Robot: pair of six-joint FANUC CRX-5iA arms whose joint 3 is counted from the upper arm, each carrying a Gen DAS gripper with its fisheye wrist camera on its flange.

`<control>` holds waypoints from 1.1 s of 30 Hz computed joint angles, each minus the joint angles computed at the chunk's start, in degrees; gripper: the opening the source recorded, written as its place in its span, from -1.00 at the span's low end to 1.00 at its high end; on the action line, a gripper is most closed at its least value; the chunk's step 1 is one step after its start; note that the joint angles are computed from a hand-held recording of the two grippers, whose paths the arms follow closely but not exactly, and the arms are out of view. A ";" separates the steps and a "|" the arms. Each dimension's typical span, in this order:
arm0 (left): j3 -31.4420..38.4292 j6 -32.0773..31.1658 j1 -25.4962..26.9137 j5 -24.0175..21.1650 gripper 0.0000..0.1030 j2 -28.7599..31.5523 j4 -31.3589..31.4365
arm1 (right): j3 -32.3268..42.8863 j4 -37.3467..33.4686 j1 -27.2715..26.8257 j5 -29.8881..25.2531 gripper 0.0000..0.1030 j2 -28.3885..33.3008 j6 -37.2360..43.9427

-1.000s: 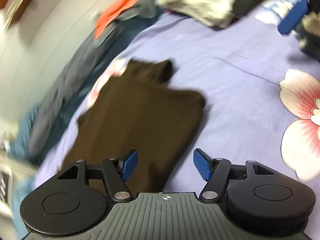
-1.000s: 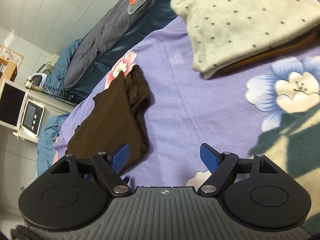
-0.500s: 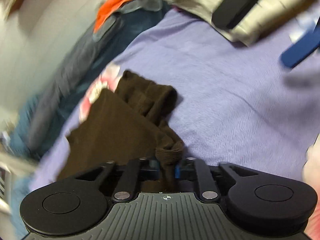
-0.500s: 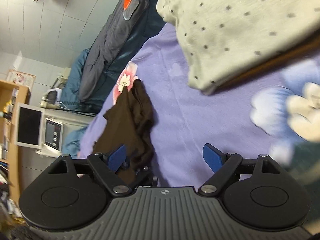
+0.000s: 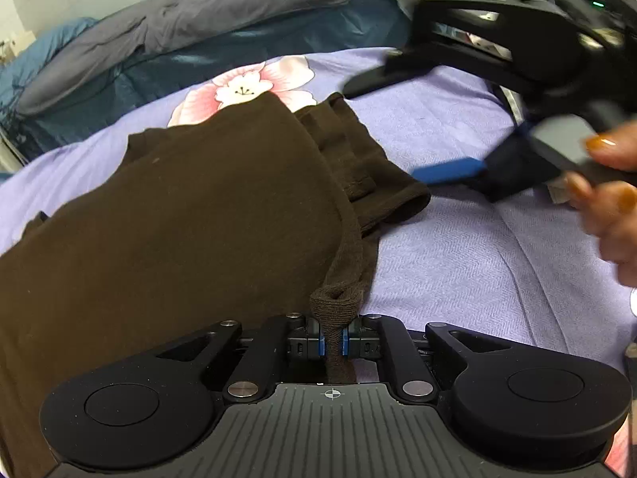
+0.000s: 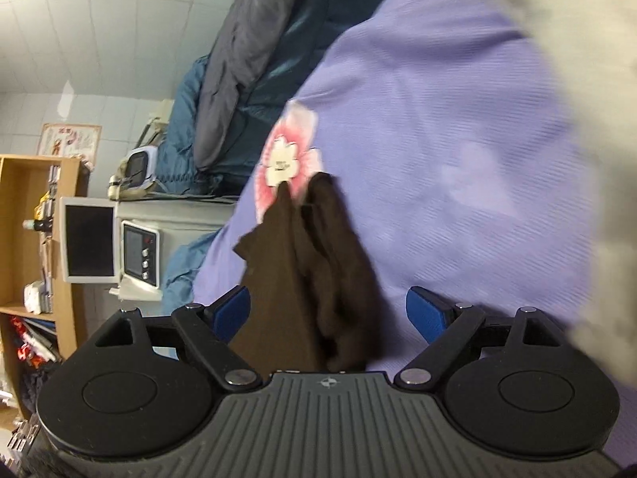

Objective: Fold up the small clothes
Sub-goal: 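Grasp the folded shirt edge with the left gripper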

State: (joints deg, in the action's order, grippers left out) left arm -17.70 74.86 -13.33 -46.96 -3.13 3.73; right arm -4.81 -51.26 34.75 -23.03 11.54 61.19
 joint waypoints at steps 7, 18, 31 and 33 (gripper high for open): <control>-1.05 -0.59 1.87 -0.09 -0.22 -0.31 3.10 | 8.36 6.60 1.75 -1.49 0.72 6.81 -1.63; -2.51 -1.30 4.37 -0.84 -0.21 -0.74 7.70 | 10.61 27.68 6.17 -4.58 -0.47 9.74 -15.65; -11.96 -10.96 17.08 -0.16 -0.29 -11.07 26.08 | 15.27 37.13 10.86 -4.23 -0.67 9.63 -23.80; -14.13 -13.04 21.88 -1.43 -0.28 -14.60 29.46 | 20.01 34.03 11.44 -5.93 -0.67 10.94 -19.90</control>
